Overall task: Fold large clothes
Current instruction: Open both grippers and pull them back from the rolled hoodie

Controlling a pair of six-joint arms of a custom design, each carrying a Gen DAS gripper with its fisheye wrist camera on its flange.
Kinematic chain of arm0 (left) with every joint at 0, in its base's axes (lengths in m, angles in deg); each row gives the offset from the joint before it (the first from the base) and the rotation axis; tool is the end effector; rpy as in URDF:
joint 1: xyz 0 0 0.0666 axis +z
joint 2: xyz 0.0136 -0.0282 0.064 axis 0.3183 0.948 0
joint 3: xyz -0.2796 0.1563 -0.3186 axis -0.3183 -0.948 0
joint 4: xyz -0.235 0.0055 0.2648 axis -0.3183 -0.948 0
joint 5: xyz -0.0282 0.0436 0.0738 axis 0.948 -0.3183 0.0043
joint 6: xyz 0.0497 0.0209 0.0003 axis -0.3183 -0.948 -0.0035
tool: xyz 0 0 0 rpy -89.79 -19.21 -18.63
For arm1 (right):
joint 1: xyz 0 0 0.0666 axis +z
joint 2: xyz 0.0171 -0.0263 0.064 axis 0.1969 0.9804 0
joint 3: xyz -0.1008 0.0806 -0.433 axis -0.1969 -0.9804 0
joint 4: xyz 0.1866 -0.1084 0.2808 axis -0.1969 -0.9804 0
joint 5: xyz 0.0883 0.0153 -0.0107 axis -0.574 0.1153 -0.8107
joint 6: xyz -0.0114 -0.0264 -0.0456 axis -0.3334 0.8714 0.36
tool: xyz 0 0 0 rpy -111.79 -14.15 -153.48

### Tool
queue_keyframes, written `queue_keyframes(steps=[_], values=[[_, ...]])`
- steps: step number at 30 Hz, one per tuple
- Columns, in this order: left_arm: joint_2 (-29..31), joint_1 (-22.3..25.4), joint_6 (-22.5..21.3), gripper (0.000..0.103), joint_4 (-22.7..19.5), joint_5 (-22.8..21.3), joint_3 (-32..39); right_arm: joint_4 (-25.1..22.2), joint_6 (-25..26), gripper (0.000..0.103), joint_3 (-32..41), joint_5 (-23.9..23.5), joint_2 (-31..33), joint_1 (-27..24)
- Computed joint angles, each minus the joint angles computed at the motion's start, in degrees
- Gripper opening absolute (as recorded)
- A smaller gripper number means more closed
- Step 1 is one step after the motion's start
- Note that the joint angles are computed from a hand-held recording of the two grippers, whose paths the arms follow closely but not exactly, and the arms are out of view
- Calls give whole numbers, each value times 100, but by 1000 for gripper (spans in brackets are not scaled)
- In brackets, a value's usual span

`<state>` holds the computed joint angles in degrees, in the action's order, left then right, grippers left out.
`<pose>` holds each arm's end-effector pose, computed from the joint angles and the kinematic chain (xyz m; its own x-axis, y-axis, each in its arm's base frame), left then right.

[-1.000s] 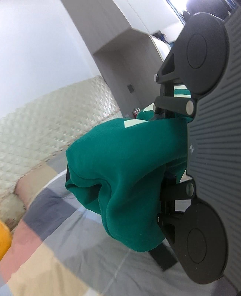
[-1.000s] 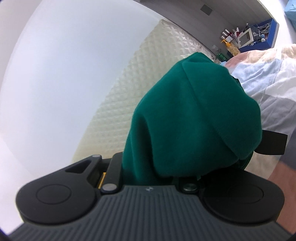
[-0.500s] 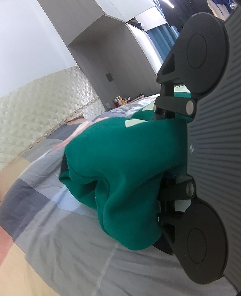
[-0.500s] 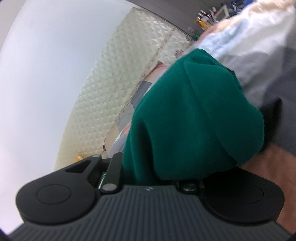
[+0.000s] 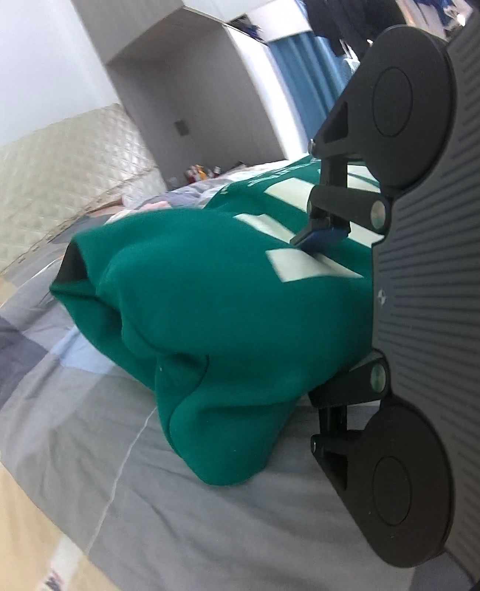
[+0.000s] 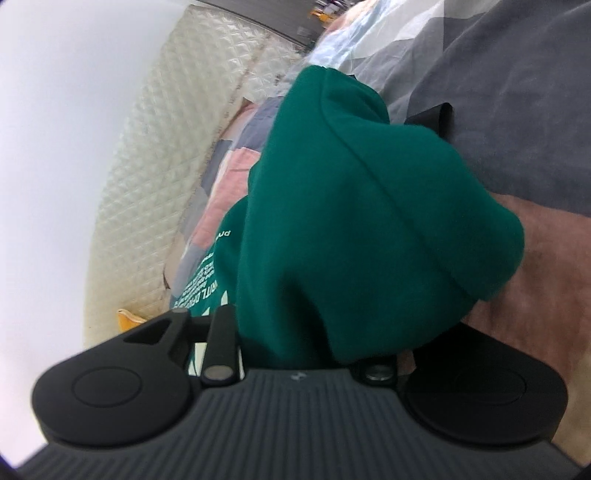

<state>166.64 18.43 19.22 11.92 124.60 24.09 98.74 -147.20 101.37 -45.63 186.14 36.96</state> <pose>0.6723 -0.0223 0.3726 -0.7792 -0.5058 -0.3701 -0.0574 0.6456 -0.7615 0.5268 0.2475 0.3301 -0.4243 0.8427 -0.3314 0.2133 0.4487 0.8679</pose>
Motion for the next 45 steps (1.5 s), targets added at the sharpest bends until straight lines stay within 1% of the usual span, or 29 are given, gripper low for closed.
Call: queue_keyframes(steps=[2, 4, 6, 8, 10, 13, 14, 16, 17, 20, 22, 25, 27, 28, 30, 32, 34, 35, 37, 41, 43, 45], values=[[-38, 25, -107, 62, -336, -52, 118, -446, -258, 41, 143, -60, -81, 14], [-86, 35, -307, 63, -683, -141, 255, -897, -287, 43, 308, -61, -146, 29], [-221, 45, -544, 63, -967, -295, 286, -1302, -131, 43, 413, -28, -262, 82], [-414, 52, -779, 63, -1158, -413, 225, -1776, 13, 43, 518, 99, -413, 182], [-628, 53, -983, 63, -1379, -502, 192, -2117, 5, 43, 565, 215, -579, 278], [-980, 54, -1148, 67, -1624, -508, 67, -2517, 58, 43, 630, 392, -859, 433], [-1108, 53, -1228, 67, -1716, -491, 15, -2483, 123, 43, 618, 423, -957, 457], [-1466, 51, -1335, 67, -1686, -494, -228, -2601, 298, 43, 680, 559, -1151, 568], [-1548, 24, -1371, 67, -1715, -544, -247, -2690, 382, 42, 746, 638, -1254, 638], [-1975, -30, -1593, 67, -1927, -671, -359, -3021, 647, 43, 984, 823, -1526, 804], [-2355, -30, -1724, 67, -1989, -699, -527, -3118, 799, 43, 923, 1078, -1793, 1055], [-2864, -70, -1934, 67, -2130, -762, -664, -3405, 1192, 43, 1025, 1394, -2091, 1371], [-3192, -65, -2043, 67, -2232, -774, -760, -3683, 1398, 43, 1130, 1624, -2254, 1615], [-3340, -76, -2107, 67, -2291, -809, -803, -3718, 1492, 43, 1133, 1710, -2281, 1707], [-3654, -123, -2314, 67, -2345, -968, -917, -3837, 1817, 43, 1179, 1985, -2376, 1957], [-3894, -152, -2484, 67, -2383, -1061, -1015, -4146, 2131, 43, 1333, 2404, -2421, 2269], [-4170, -186, -2645, 67, -2369, -1135, -1161, -4401, 2380, 43, 1424, 2835, -2475, 2605], [-4324, -236, -2775, 67, -2365, -1261, -1246, -4487, 2466, 43, 1447, 3012, -2500, 2739], [-4601, -331, -3019, 67, -2311, -1476, -1425, -4627, 2584, 43, 1479, 3388, -2538, 3038], [-5076, -482, -3333, 67, -2170, -1681, -1810, -4876, 2817, 43, 1484, 4117, -2512, 3568], [-5310, -581, -3488, 67, -2046, -1820, -2035, -4822, 2901, 43, 1404, 4402, -2519, 3814], [-5533, -698, -3632, 67, -1906, -1970, -2267, -4665, 2926, 43, 1253, 4613, -2542, 4014]])
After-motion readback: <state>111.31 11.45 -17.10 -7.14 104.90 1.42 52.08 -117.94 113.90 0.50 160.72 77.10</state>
